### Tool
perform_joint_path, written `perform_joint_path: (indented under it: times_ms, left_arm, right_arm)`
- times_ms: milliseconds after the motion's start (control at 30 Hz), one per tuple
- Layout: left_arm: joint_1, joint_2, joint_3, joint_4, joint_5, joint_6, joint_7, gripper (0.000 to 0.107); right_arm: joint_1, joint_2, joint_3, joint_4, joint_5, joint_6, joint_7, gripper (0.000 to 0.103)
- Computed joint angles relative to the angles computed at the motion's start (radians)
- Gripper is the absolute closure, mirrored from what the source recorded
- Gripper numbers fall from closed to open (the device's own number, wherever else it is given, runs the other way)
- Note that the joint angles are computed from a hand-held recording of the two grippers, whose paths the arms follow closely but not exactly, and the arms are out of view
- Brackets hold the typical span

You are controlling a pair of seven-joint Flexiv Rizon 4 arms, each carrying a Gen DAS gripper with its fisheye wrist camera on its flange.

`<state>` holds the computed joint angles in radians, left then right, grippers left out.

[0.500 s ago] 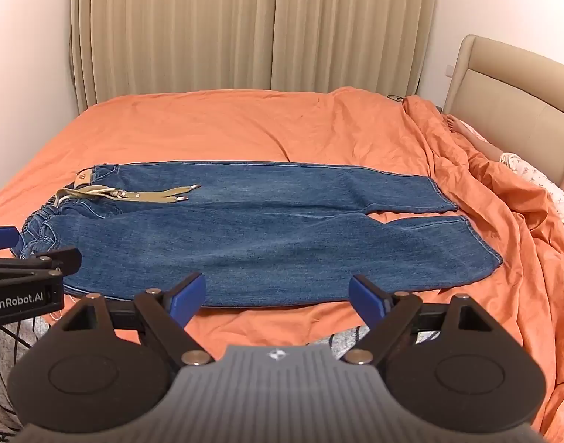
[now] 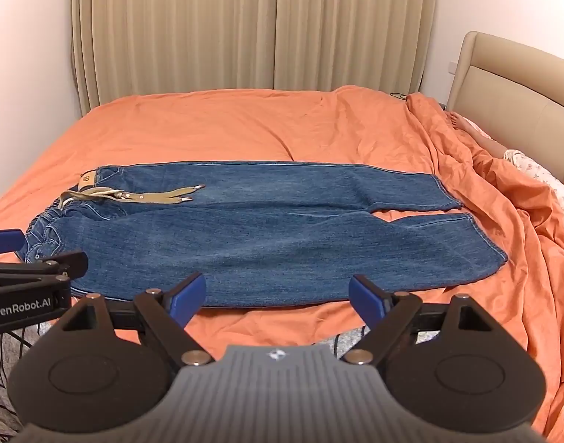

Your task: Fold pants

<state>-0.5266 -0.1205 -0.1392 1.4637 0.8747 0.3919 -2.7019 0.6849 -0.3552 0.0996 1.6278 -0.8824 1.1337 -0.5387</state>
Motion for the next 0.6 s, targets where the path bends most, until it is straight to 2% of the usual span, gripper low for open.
perform_joint_path:
  times_ms: [600]
  left_arm:
    - [-0.010, -0.015, 0.005, -0.019, 0.000, -0.008, 0.005, 0.016]
  right_arm:
    - [0.002, -0.004, 0.001, -0.003, 0.015, 0.004, -0.008, 0.022]
